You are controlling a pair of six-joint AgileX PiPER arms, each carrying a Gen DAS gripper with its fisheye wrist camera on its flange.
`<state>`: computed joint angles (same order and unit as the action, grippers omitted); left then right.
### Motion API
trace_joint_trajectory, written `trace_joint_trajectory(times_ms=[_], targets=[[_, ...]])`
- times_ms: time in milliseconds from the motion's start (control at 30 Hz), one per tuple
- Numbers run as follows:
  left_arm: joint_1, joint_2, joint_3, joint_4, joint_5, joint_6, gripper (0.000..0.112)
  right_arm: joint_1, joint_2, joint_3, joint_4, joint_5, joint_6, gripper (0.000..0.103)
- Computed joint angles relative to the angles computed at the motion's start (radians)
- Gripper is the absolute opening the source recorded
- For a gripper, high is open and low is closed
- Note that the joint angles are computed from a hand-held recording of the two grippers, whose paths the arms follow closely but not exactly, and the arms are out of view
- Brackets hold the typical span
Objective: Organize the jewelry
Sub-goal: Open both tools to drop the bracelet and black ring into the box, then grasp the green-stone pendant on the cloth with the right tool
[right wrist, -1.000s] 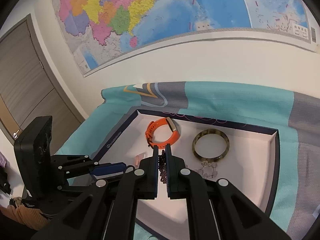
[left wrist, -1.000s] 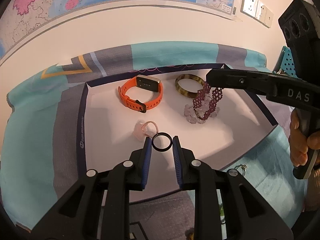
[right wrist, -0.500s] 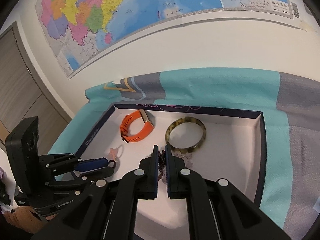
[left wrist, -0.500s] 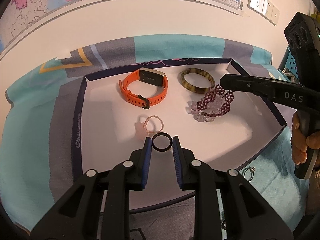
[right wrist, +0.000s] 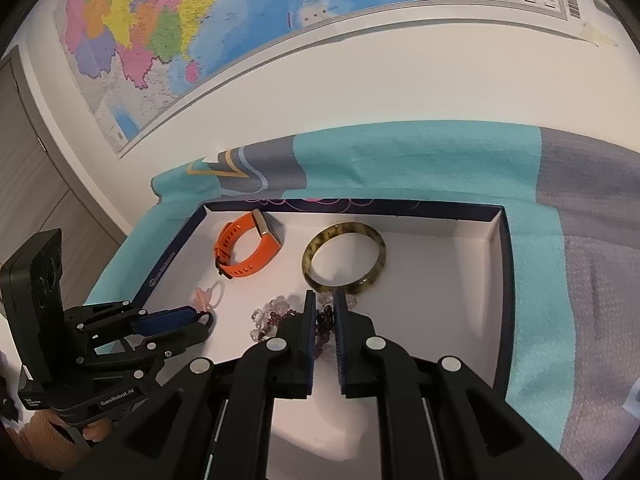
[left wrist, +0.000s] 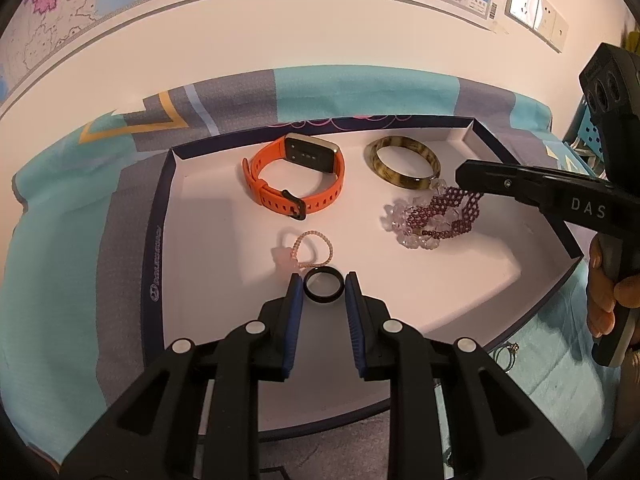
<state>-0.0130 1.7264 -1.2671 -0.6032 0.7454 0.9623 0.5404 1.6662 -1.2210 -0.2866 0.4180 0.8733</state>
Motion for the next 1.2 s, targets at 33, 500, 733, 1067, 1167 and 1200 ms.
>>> trace_joint_trajectory(times_ms=[33, 500, 733, 1067, 1167, 1200], targets=[[0.001, -0.002, 0.001, -0.001, -0.002, 0.0, 0.022, 0.001, -0.001, 0.001, -0.005, 0.001, 0.006, 0.009], [0.114, -0.126, 0.104, -0.165, 0.041, 0.193, 0.051, 0.112, -0.114, 0.06, -0.273, 0.121, 0.235, 0.03], [0.212, -0.21, 0.2, -0.223, 0.12, 0.343, 0.058, 0.265, -0.179, 0.111, -0.364, 0.168, 0.278, 0.032], [0.291, -0.31, 0.343, -0.248, 0.152, 0.503, 0.059, 0.417, -0.15, 0.143, -0.328, 0.185, 0.299, 0.032], [0.298, -0.33, 0.372, -0.249, 0.155, 0.531, 0.059, 0.445, -0.125, 0.136, -0.309, 0.179, 0.298, 0.032], [0.298, -0.336, 0.38, -0.248, 0.151, 0.536, 0.059, 0.447, -0.115, 0.129, -0.297, 0.179, 0.291, 0.032]])
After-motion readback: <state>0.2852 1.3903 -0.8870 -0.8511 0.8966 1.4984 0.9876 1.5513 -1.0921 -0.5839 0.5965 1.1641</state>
